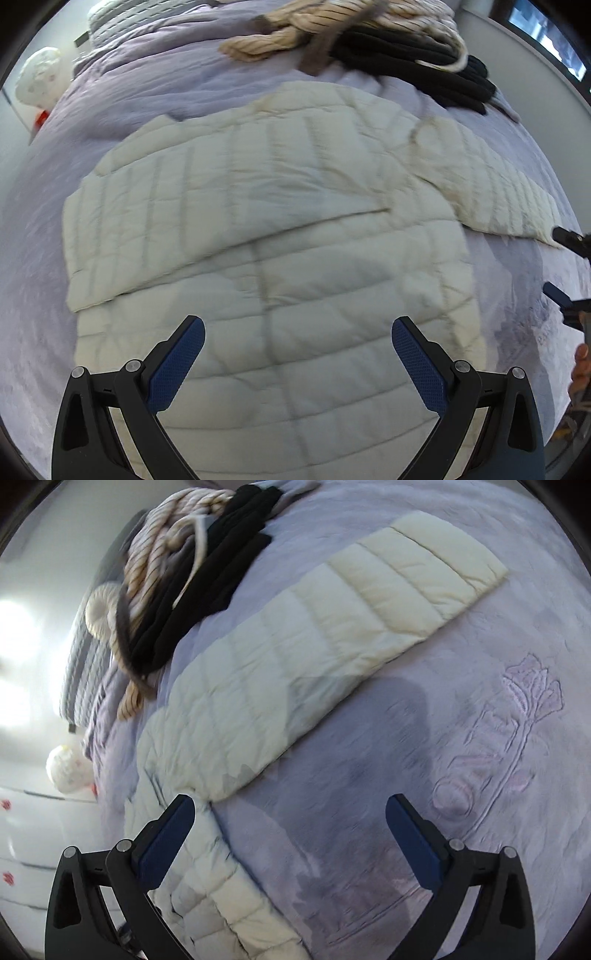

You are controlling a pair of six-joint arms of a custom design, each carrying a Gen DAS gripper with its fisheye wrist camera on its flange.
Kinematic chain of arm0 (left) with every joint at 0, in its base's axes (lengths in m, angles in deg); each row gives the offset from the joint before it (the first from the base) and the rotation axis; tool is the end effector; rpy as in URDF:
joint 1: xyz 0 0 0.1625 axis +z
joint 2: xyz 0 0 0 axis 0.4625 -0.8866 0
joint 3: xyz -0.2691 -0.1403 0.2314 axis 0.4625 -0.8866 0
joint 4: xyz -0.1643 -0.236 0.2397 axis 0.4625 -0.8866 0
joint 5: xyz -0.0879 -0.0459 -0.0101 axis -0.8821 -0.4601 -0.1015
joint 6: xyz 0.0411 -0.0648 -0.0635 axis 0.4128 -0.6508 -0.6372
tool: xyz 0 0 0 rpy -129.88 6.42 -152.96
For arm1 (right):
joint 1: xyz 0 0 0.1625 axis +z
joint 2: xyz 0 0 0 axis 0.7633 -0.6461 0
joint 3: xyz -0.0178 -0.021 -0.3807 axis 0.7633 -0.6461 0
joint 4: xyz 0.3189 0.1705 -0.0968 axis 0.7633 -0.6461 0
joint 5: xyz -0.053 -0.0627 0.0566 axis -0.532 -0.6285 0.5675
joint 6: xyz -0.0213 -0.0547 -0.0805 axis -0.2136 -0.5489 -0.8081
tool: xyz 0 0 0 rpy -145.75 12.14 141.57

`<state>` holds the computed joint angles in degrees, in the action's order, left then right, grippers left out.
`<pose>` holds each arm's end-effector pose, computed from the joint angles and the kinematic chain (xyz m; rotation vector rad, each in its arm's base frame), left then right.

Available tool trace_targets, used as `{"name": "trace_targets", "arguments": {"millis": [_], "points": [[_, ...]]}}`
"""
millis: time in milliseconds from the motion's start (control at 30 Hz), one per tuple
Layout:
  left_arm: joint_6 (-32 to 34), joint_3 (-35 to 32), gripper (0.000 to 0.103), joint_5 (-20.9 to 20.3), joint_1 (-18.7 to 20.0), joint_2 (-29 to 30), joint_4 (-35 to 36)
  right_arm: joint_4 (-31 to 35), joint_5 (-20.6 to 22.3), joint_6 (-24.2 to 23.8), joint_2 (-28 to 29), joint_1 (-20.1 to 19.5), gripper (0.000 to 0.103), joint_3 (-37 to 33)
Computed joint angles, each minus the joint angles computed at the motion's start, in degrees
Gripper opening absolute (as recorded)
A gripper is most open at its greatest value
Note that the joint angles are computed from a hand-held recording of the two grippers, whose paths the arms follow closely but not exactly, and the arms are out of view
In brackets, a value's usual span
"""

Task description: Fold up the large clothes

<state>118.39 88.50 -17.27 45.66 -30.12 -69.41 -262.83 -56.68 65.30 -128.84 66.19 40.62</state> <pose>0.0086 -0.6199 0.3494 0.9684 2.3714 -0.0342 0.2683 -0.4095 0.0640 -1.2471 -2.3618 1.2375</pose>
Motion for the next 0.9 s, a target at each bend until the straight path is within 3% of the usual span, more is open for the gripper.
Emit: {"name": "trace_targets", "arguments": {"millis": [167, 367, 467, 667, 733, 767, 800, 900], "points": [[-1.49, 2.22, 0.102, -0.14, -1.15, -0.27, 0.10, -9.80, 2.61, -2.30, -0.53, -3.84, 0.103, 4.27], [-3.26, 3.44, 0.102, -0.20, -2.24, -0.05, 1.29, -37.52, 10.76, -4.44, 3.66, -11.48, 0.103, 9.21], [-3.49, 3.79, 0.102, -0.32, -2.57, 0.05, 0.69, -46.58, 13.52, -4.76, 5.36, -14.42, 0.103, 9.92], [-4.06, 2.94, 0.102, -0.61, -2.75, 0.78, 0.28, -54.36, 17.70, -6.11, 5.94, -18.55, 0.103, 9.24], [-3.94, 2.34, 0.102, -0.64, -2.65, 0.99, 0.56, -56.62, 18.30, -5.65, 6.51, -18.98, 0.098, 8.43], [-3.87, 2.00, 0.102, -0.63, -2.57, 1.06, 0.49, -57.51, 18.49, -5.15, 6.68, -19.01, 0.084, 8.49], [-3.82, 1.66, 0.102, -0.59, -2.47, 1.15, 0.39, -56.75, 18.80, -3.89, 6.23, -19.24, 0.060, 8.55], [-4.15, 0.35, 0.102, -0.46, -2.00, 1.49, -0.04, -56.15, 20.54, -2.55, 5.85, -19.67, 0.027, 9.10]]}}
